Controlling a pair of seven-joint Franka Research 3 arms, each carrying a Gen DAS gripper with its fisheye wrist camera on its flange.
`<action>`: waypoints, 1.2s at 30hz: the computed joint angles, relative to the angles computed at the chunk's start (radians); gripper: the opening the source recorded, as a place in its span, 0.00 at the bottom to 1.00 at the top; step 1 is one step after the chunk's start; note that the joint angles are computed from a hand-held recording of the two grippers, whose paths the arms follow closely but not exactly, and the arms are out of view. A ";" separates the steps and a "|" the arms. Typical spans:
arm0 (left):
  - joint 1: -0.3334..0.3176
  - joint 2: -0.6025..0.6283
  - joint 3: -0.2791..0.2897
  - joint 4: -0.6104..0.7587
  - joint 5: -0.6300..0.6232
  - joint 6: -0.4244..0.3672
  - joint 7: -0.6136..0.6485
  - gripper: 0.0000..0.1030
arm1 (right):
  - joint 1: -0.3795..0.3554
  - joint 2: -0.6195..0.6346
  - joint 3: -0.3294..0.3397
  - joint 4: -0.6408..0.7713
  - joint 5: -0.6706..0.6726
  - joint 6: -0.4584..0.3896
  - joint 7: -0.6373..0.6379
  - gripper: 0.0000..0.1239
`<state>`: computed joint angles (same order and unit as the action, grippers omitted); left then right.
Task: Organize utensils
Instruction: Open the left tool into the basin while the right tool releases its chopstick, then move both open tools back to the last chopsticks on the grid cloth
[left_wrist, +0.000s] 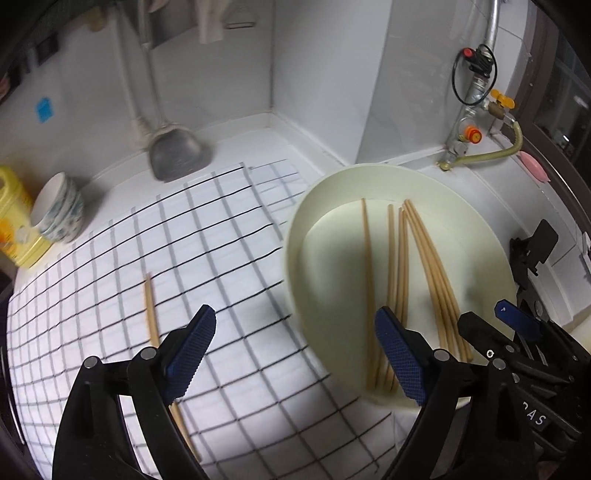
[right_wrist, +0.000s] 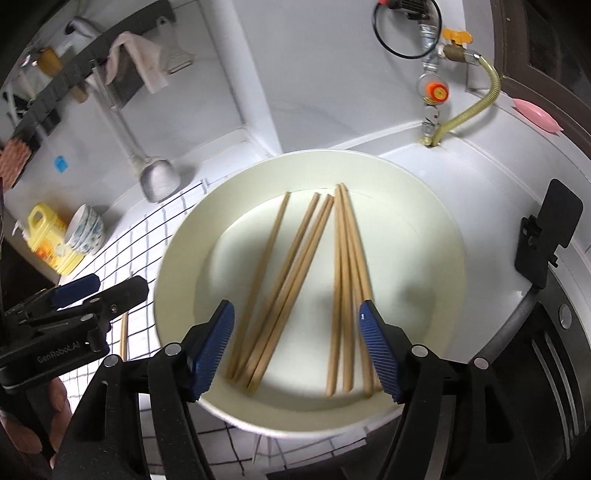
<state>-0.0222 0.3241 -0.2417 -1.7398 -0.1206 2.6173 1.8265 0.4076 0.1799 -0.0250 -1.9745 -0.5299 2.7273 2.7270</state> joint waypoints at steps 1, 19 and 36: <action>0.000 -0.014 0.006 -0.017 0.006 0.006 -0.009 0.85 | 0.000 -0.003 0.002 -0.006 0.002 0.006 -0.003 0.54; 0.116 -0.140 0.076 -0.176 -0.085 0.074 0.103 0.88 | 0.143 0.090 0.018 0.139 -0.006 -0.060 0.012 0.60; 0.231 0.001 0.086 -0.134 -0.155 0.040 0.251 0.88 | 0.293 0.301 -0.025 0.373 -0.035 -0.195 0.127 0.61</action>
